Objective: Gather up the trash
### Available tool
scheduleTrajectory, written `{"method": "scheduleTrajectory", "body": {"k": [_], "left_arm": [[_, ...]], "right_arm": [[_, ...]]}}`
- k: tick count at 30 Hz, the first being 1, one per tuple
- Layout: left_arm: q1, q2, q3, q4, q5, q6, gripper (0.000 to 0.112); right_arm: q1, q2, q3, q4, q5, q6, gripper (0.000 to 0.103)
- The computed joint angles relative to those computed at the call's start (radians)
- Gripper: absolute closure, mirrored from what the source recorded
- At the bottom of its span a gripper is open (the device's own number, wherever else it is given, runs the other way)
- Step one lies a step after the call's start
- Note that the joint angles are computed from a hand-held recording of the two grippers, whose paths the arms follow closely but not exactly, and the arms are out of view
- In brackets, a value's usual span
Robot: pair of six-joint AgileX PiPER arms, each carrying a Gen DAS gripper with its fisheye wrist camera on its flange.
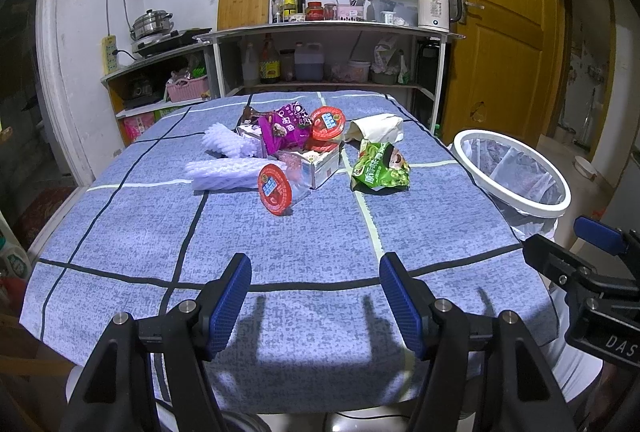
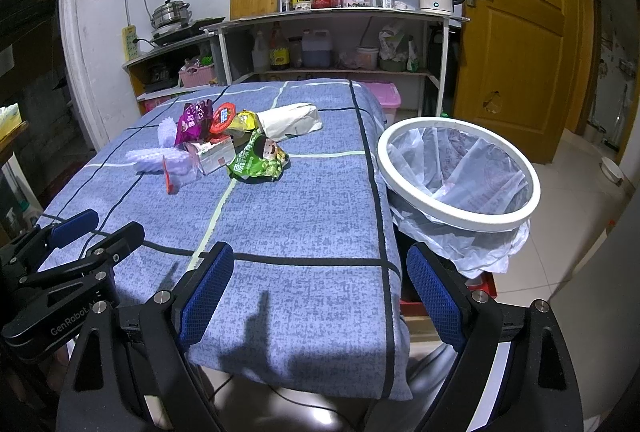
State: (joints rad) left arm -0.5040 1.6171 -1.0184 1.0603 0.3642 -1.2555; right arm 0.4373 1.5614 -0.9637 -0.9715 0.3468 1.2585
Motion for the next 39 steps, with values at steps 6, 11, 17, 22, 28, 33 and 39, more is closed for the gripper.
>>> {"method": "scheduleTrajectory", "body": {"k": [6,11,17,22,28,33,39], "left_arm": [[0.027,0.08,-0.038,0.077,-0.011,-0.06,0.046],[0.047,0.131,-0.097,0.056,0.02,0.0,0.046],[0.113,0.192,-0.193,-0.096,0.001,0.188,0.046],[0.197,0.261,-0.305,-0.448,-0.042,0.527,0.046],[0.252,0.36,-0.457,-0.777,-0.014,0.849,0.04],[0.28,0.425,-0.555,-0.967,0.024,1.023,0.037],[0.301,0.502,-0.671,-1.074,0.102,1.108,0.037]], "right_arm": [[-0.007,0.025,-0.029,0.021,-0.007,-0.033,0.014],[-0.021,0.07,-0.074,0.083,-0.042,-0.121,0.014],[-0.047,0.155,-0.182,0.266,-0.066,-0.357,0.014],[-0.073,0.251,-0.313,0.469,-0.057,-0.615,0.014],[-0.116,0.407,-0.543,0.831,0.044,-1.035,0.014],[-0.142,0.536,-0.748,1.004,0.149,-1.232,0.014],[-0.163,0.685,-1.008,1.083,0.278,-1.311,0.014]]}}
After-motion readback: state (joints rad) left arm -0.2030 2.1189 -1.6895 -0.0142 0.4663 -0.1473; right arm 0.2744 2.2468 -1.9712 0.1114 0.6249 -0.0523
